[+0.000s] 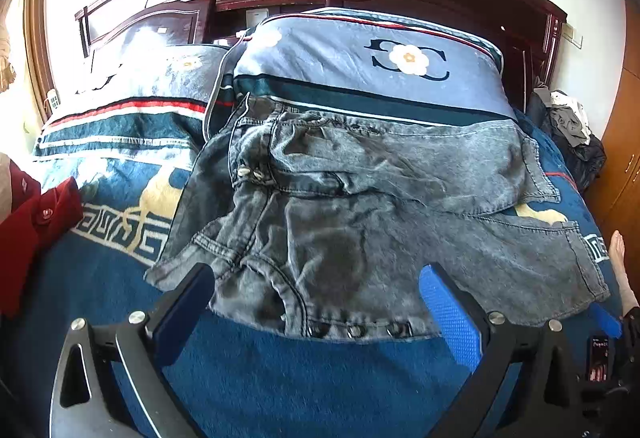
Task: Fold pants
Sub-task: 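Move both grippers toward the waistband of the grey jeans, then grasp the jeans waistband with the left gripper while the right gripper grasps it too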
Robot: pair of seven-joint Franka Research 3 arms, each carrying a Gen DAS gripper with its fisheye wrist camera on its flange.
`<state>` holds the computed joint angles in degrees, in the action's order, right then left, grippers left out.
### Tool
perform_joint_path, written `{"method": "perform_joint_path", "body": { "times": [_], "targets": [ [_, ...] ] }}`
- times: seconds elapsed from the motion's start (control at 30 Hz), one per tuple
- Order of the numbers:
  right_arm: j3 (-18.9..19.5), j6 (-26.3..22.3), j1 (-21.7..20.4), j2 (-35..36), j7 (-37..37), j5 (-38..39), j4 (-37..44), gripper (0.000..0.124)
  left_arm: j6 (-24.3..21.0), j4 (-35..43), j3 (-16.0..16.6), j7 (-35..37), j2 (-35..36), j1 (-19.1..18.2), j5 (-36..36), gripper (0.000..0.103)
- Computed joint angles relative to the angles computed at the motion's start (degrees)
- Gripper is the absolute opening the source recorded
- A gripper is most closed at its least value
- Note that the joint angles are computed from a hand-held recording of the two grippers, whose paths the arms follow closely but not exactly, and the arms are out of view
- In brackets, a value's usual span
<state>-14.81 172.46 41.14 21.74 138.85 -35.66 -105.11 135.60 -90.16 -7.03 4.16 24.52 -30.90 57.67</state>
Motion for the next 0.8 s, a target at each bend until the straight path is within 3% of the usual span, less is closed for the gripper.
{"method": "perform_joint_path", "body": {
  "times": [0.43, 0.8],
  "targets": [
    [3.1, -4.1, -2.7, 2.3, -6.5, 3.8, 4.5, 0.103, -0.6, 5.5, 2.1, 3.8, 3.0, 1.2, 1.0, 0.103],
    [6.7, -10.8, -6.5, 8.9, -18.0, 11.2, 14.2, 0.103, -2.2, 11.3, 4.1, 9.0, 7.2, 2.8, -1.7, 0.103]
  ]
}}
